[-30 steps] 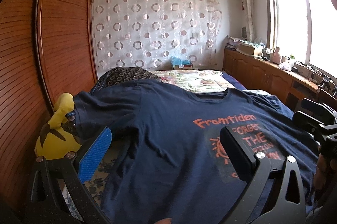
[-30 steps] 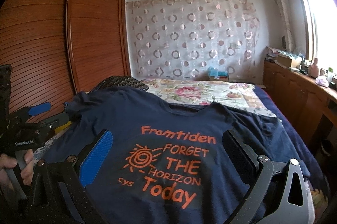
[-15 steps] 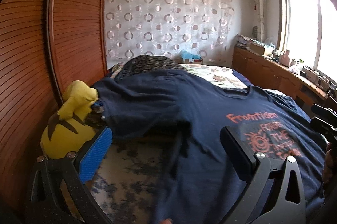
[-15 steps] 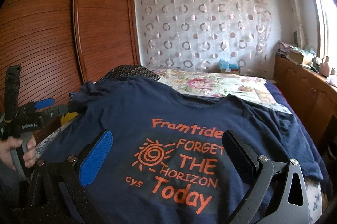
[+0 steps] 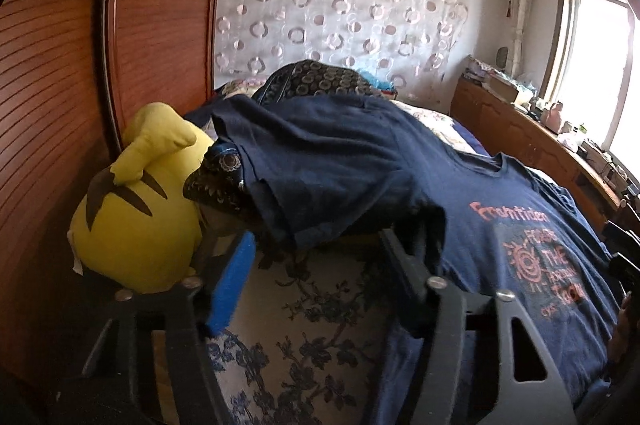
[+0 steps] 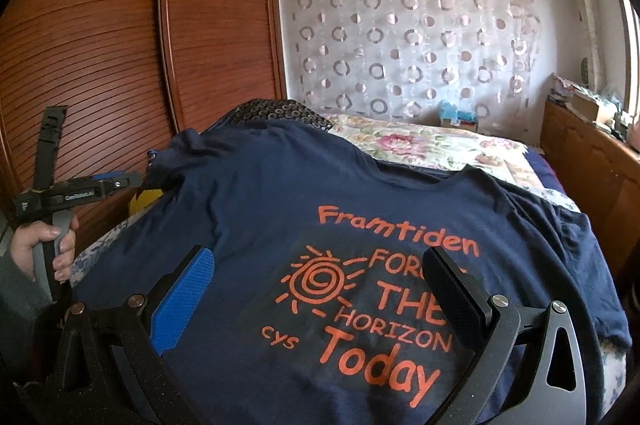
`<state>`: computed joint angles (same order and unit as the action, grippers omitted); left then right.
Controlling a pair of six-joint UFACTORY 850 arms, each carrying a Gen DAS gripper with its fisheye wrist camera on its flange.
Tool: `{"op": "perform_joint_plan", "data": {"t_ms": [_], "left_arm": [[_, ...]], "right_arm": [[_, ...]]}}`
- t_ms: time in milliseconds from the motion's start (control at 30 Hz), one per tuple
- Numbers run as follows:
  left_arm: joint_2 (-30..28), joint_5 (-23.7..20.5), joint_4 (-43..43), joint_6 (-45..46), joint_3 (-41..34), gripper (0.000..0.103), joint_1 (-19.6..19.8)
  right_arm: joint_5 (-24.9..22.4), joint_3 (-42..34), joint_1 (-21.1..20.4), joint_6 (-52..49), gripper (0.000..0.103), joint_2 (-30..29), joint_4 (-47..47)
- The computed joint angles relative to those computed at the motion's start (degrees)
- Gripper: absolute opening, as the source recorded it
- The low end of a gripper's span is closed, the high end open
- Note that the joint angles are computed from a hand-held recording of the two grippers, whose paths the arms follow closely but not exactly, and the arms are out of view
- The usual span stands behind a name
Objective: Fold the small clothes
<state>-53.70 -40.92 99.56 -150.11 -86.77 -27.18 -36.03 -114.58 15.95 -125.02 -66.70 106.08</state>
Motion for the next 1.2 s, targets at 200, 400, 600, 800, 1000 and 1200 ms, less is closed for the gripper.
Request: {"op": "perform_joint_plan", "data": {"t_ms": [200, 400, 600, 800, 1000, 1200], "left_arm": [[-0.69, 3.69, -1.69, 1.25, -0.98, 0.06, 2.24], [0.3, 7.42, 6.46, -7.18, 1.11, 0.041, 3.38], [1.05, 7.24, 8.72, -7.03, 1.69, 0.005, 2.85], [2.79, 3.27, 9.71, -5.9, 2.9, 0.003, 2.24], [3.16, 1.73, 5.72, 3.32, -0.49, 0.003, 2.34], [-0.78, 3.62, -0.06, 20.13, -12.16, 0.003, 2.45]], "right_arm": [[0.45, -0.57, 0.26, 0.77, 0.103, -0.07, -0.64], [1.11, -0.61, 0.79, 0.56, 0.103, -0.1, -0.5], [1.04, -0.21, 0.61, 0.52, 0.103, 0.16, -0.49], [1.38, -0.79, 0.61, 0.76, 0.103, -0.26, -0.32], [1.37, -1.07, 0.32, 1.15, 0.103, -0.34, -0.66], [1.57, -0.46, 0.17, -0.21, 0.103, 0.11, 0.73]]}}
